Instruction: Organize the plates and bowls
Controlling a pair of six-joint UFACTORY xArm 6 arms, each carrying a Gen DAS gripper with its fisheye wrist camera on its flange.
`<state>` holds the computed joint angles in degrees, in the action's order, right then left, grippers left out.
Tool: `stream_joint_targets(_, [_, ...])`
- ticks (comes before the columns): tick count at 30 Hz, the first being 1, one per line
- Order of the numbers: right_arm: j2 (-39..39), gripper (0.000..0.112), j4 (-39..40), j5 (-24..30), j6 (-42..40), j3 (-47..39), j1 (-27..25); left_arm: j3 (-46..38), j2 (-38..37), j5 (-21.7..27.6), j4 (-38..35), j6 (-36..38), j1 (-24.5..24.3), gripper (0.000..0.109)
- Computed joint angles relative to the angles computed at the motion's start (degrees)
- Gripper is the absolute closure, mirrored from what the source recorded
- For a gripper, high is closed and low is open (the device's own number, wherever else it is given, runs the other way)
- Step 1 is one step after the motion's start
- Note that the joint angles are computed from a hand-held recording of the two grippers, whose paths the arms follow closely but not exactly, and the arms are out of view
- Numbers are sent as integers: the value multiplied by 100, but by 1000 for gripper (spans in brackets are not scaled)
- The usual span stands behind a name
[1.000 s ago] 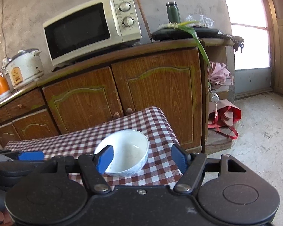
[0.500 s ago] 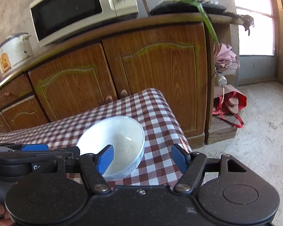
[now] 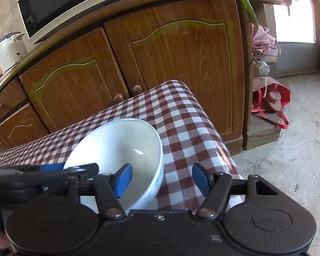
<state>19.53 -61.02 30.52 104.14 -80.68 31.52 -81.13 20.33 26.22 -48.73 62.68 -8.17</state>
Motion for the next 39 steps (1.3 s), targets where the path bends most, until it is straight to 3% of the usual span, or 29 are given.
stream_joint_targets(1, [66, 51, 19, -93, -19, -49, -26, -56, 48, 29, -84, -8, 4, 62])
stream_joint_targets(3, [216, 77, 35, -168, -113, -178, -41, -118, 80, 205, -309, 199, 37, 68])
stream_joint_targets(4, [281, 81, 44, -224, -161, -225, -43, -113, 68, 268, -377, 298, 43, 71])
stream_joint_targets(5, [322, 81, 5, -174, -121, -269, -16, -99, 49, 337, -467, 414, 51, 80])
stream_joint_targets(6, [338, 83, -109, -109, -35, -296, 14, -69, 31, 337, -489, 458, 35, 81])
stream_joint_targets(16, [68, 85, -277, -129, 422, 8, 168, 486, -458, 97, -470, 577, 46, 83])
stream_joint_targets(22, [-306, 85, -360, 123, 600, 168, 417, 979, -1078, 29, -692, 917, 131, 83])
stream_joint_targets(39, [-1507, 85, -271, 1920, 602, 332, 1835, 2533, -3386, 791, -900, 1238, 843, 83])
